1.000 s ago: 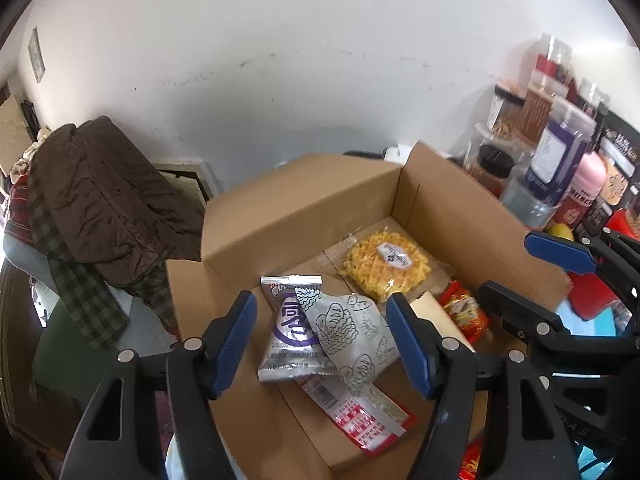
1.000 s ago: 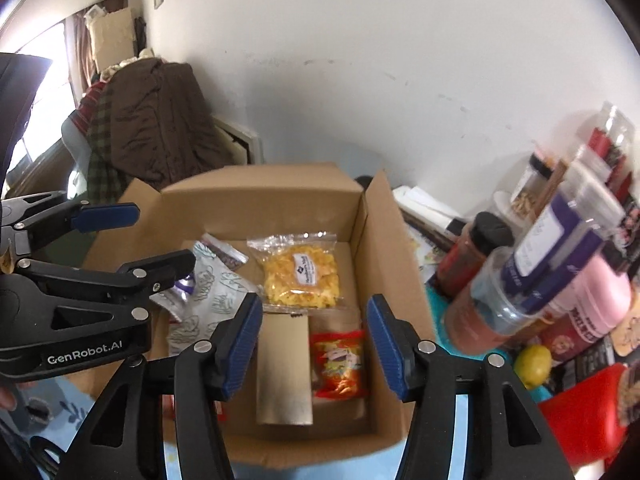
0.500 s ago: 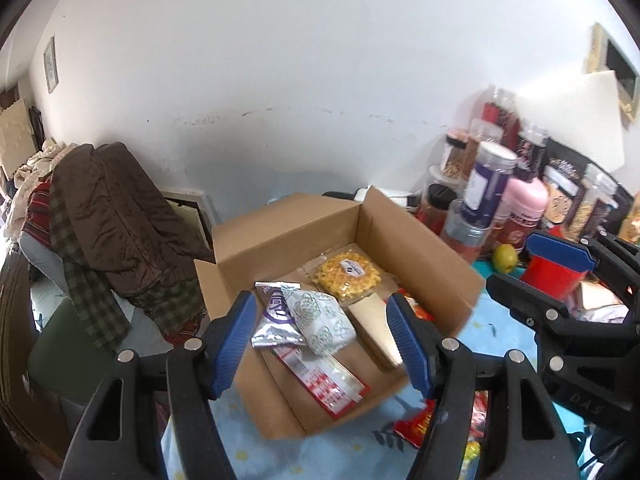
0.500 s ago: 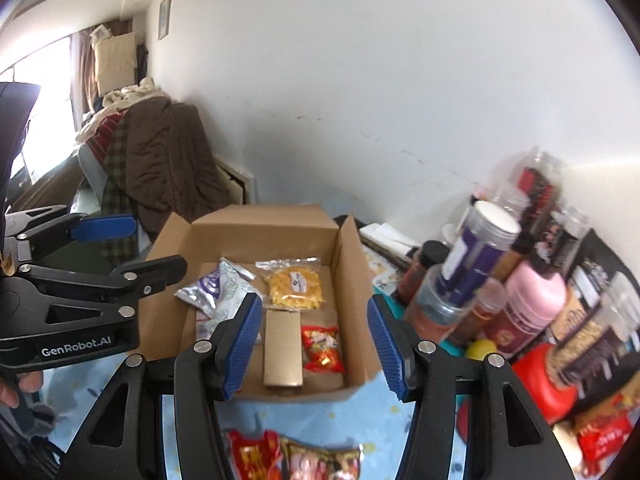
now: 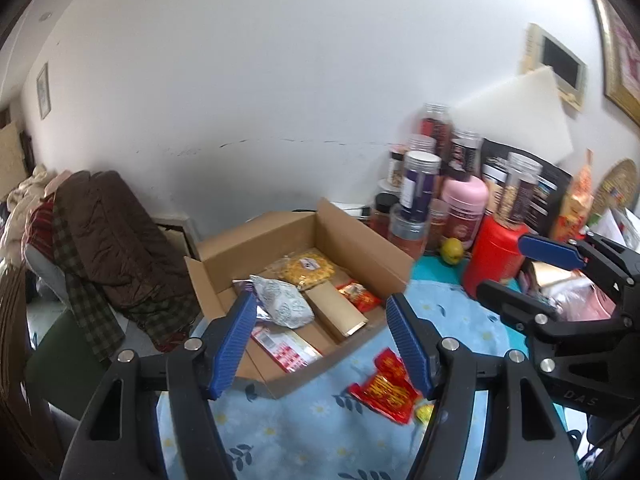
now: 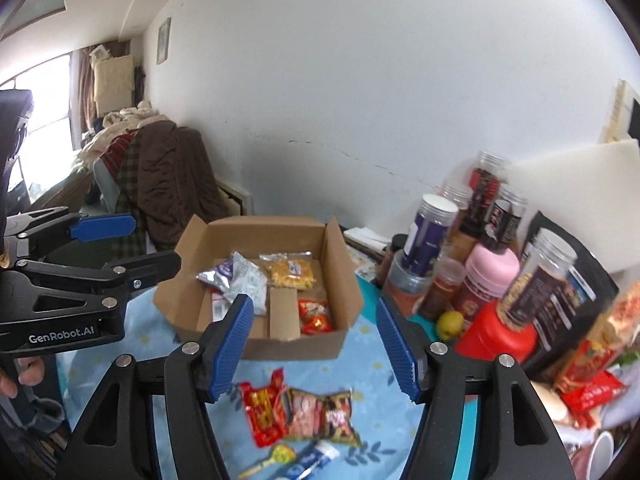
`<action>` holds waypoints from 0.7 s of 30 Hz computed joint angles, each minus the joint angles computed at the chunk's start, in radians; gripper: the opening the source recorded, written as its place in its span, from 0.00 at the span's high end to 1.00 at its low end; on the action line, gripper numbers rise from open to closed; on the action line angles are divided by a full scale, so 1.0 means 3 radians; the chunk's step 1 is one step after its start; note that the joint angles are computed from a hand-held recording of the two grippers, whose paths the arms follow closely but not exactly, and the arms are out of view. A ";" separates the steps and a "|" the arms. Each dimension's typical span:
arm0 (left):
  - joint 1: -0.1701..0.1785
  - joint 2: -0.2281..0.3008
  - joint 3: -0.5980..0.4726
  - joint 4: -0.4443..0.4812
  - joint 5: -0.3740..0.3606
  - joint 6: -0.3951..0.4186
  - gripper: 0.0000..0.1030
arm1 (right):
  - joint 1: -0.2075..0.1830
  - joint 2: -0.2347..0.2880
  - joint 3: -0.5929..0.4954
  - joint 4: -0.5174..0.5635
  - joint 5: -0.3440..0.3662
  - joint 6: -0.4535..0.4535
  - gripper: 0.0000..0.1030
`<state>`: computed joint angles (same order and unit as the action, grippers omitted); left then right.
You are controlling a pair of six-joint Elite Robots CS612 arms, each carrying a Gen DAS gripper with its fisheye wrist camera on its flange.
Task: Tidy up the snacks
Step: 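Withdraw both tools from the box back over the remaining snacks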
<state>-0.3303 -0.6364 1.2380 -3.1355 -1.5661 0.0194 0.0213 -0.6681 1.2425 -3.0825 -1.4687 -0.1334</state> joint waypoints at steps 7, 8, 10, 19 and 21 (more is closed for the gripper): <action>-0.0043 -0.0115 0.0304 -0.0171 -0.0180 0.0092 0.35 | 0.0006 -0.0159 0.0383 -0.0236 -0.0137 0.0013 0.38; -0.0051 -0.0129 0.0351 -0.0203 -0.0200 0.0098 0.35 | 0.0005 -0.0176 0.0433 -0.0263 -0.0146 0.0006 0.38; -0.0061 -0.0152 0.0429 -0.0246 -0.0245 0.0108 0.35 | 0.0007 -0.0207 0.0527 -0.0295 -0.0188 0.0020 0.38; -0.0089 -0.0195 0.0651 -0.0359 -0.0360 0.0117 0.35 | 0.0026 -0.0260 0.0801 -0.0357 -0.0343 0.0139 0.38; -0.0093 -0.0192 0.0683 -0.0378 -0.0371 0.0124 0.35 | 0.0033 -0.0263 0.0847 -0.0372 -0.0359 0.0162 0.38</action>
